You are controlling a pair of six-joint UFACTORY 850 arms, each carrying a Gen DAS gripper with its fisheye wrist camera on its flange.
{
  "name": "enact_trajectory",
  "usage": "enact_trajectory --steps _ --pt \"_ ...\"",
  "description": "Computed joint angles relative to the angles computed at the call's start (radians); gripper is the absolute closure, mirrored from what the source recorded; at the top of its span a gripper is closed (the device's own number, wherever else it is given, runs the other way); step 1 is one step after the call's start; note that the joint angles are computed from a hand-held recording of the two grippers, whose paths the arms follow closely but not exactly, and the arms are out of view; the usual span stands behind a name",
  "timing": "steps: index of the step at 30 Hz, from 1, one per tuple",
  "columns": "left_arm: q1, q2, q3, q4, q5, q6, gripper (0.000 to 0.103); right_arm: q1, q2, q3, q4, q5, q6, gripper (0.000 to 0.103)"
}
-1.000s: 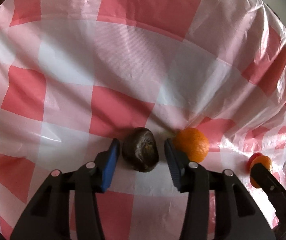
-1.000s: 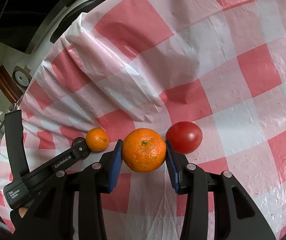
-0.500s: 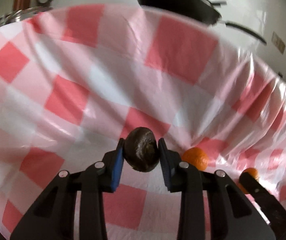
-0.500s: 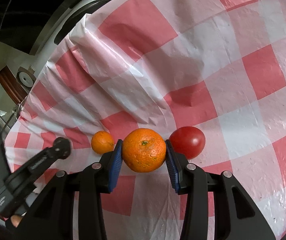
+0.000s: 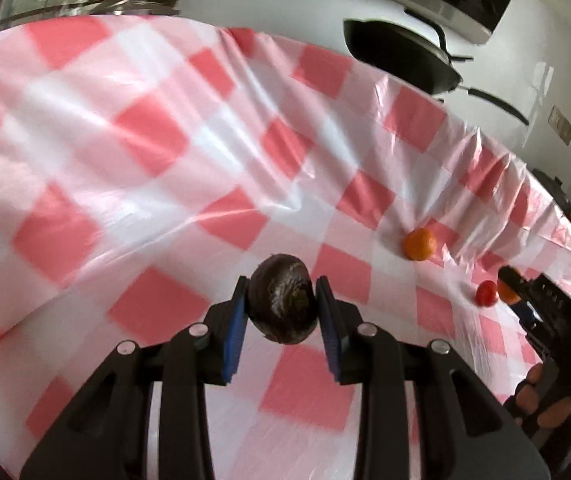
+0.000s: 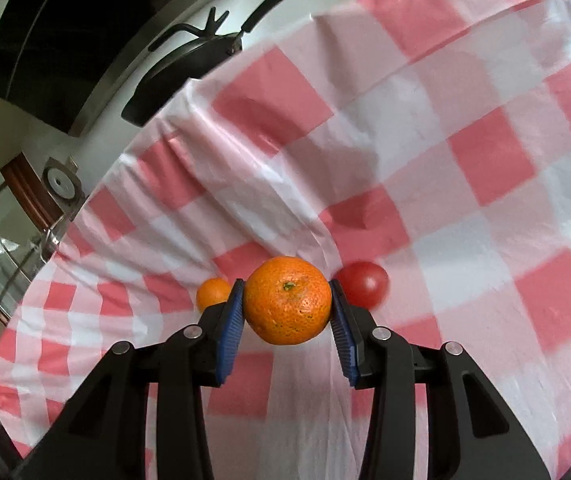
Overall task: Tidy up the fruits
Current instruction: 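Carry the dark brown fruit and orange off the table toward the white box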
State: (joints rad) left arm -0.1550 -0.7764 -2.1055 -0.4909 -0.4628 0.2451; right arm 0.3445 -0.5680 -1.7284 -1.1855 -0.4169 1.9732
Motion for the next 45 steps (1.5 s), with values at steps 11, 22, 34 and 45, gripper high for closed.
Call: enact_trajectory --steps 11,22,34,45 --pt "0.048 0.299 0.435 -0.423 0.183 0.455 0.069 0.189 0.22 0.275 -0.162 -0.013 0.243 0.062" --pt "0.13 0.538 0.73 -0.604 0.224 0.791 0.069 0.376 0.206 0.232 -0.002 -0.028 -0.057 0.062" --pt "0.274 0.639 0.869 -0.515 0.215 0.787 0.069 0.492 0.07 0.042 0.315 -0.021 -0.57 0.062" --pt "0.39 0.693 0.942 -0.476 0.206 0.782 0.069 0.569 -0.062 -0.13 0.653 -0.029 -1.048 0.062"
